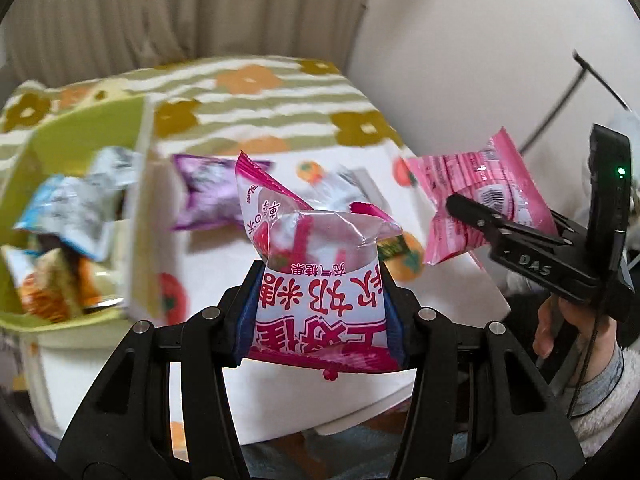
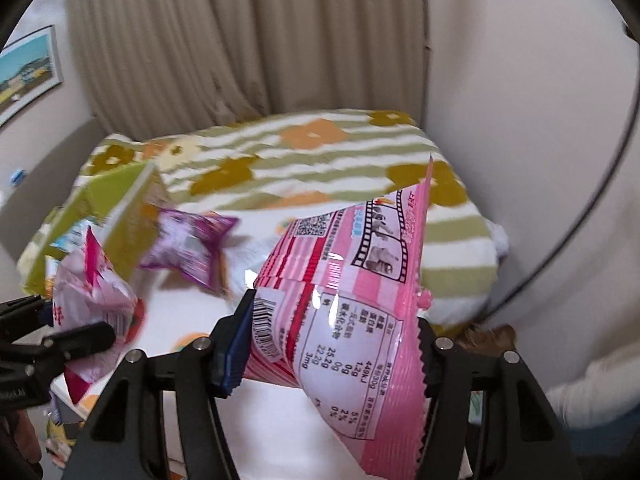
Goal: Organize snacks
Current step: 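Carry both pink bags into the green box and open both grippers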
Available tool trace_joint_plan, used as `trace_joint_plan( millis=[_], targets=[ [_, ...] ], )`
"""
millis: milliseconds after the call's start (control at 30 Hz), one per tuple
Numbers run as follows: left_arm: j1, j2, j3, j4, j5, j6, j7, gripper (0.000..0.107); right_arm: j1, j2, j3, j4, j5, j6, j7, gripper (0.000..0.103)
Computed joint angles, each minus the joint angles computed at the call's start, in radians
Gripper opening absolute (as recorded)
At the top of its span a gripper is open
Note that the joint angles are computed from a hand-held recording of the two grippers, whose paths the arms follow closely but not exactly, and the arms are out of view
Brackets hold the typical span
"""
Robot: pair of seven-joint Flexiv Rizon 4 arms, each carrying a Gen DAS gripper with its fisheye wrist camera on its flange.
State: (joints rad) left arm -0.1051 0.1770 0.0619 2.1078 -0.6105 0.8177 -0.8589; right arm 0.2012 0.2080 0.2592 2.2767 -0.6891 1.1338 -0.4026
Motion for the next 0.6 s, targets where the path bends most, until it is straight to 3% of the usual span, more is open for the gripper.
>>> trace_joint_plan(
  millis=[100, 267, 467, 600],
  targets=[
    [0.036, 0.014, 0.022, -0.015, 0.032, 0.006, -0.062, 0.048, 0.021, -0.038, -0.012, -0.039, 0.017, 0.083, -0.062, 0.057],
    [0.083, -0.004, 0.058, -0.056, -0.007, 0.028, -0.037, 0.048, 0.105, -0.169, -0.027, -0.183, 0.162, 0.184, -0.23, 0.057],
    [0.181, -0.136, 0.067, -0.213, -0.01, 0.022, 0.005, 0.048, 0.192, -0.319, -0.041, -0.378, 0.184, 0.188, -0.285, 0.057],
    [0.262, -0.278, 0.049, -0.375, 0.007, -0.016, 0.017, 0.048, 0.256, -0.438, -0.062, -0.542, 0.213, 0.14, -0.323, 0.057]
  ],
)
